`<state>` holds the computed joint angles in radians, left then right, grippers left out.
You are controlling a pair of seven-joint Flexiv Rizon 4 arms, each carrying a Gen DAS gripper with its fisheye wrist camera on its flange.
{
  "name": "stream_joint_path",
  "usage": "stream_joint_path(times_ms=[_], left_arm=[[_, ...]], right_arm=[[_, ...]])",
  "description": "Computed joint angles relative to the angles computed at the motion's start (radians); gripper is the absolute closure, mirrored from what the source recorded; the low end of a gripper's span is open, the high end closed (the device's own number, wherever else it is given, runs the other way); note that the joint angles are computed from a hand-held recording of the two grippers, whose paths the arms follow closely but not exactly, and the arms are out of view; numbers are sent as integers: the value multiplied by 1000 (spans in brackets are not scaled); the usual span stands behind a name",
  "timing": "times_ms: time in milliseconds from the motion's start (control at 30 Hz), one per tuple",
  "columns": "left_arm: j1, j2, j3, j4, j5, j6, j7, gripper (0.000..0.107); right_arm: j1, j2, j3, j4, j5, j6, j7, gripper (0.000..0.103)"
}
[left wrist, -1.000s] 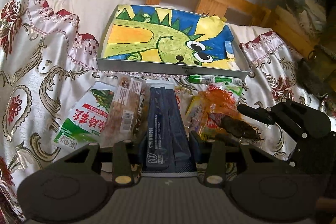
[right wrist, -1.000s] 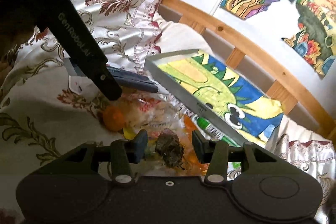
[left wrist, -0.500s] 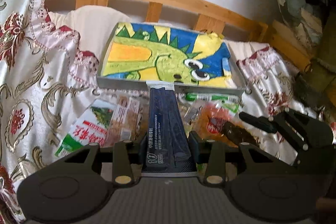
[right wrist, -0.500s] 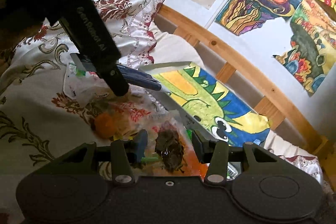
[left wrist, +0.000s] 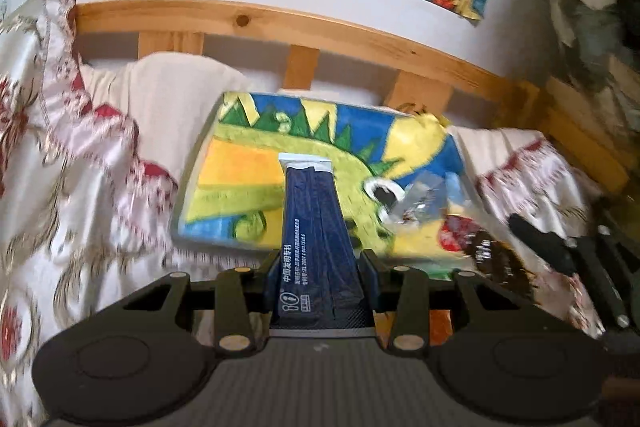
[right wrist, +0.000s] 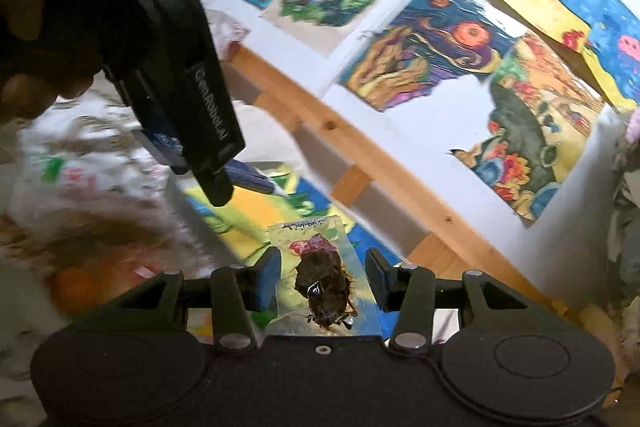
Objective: Organize snacks
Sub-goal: 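Carry both packets onto the dinosaur tray and open both grippers to release them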
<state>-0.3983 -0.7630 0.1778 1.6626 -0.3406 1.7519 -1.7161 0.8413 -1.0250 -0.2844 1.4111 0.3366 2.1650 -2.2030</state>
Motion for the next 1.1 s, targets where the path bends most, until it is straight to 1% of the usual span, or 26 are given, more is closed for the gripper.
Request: stream_joint_path(times_ms=[67,133,233,300,400,500,600,733,867,1000,1067,1100], left_arm=[[-6,-37,25,-74,-16,-46,-4,62],[-22,-82,68,-152,-20,-91,-24,62],[-36,-155,127,-277,-11,-167,-73,62],[-38,-200,154,-356,0,-217,-106,62],[-29,-269,175,-471,16,-287,-156,62],[-22,-334,195,-578,35,-354,-209,62],[-4,-379,179,-660,62,-400,-231,62],[13,-424,165,-735,113,-421,-253,62],[28,-436,143,-761,158,-435,-282,62],[39,-440,128,-779,207,-455,-312,61],[44,-441,120,-791,230,-481,-325,60],[47,-441,116,-798,241,-498,-331,60]], right_arm=[[-3,-45,-34,-85,31,-25,9,55],[-7,-91,-68,-171,63,-57,21,55],[-3,-171,-158,-313,140,-145,59,55],[-5,-213,-218,-383,176,-209,109,55],[-11,-268,-306,-464,214,-302,196,55],[-29,-308,-357,-529,217,-388,295,54],[-50,-332,-374,-569,189,-443,369,54],[-73,-351,-379,-600,150,-508,456,54],[-107,-337,-314,-613,104,-554,493,54],[-121,-336,-294,-613,56,-561,532,54],[-129,-334,-281,-613,30,-566,547,54],[-132,-333,-277,-612,17,-566,555,52]])
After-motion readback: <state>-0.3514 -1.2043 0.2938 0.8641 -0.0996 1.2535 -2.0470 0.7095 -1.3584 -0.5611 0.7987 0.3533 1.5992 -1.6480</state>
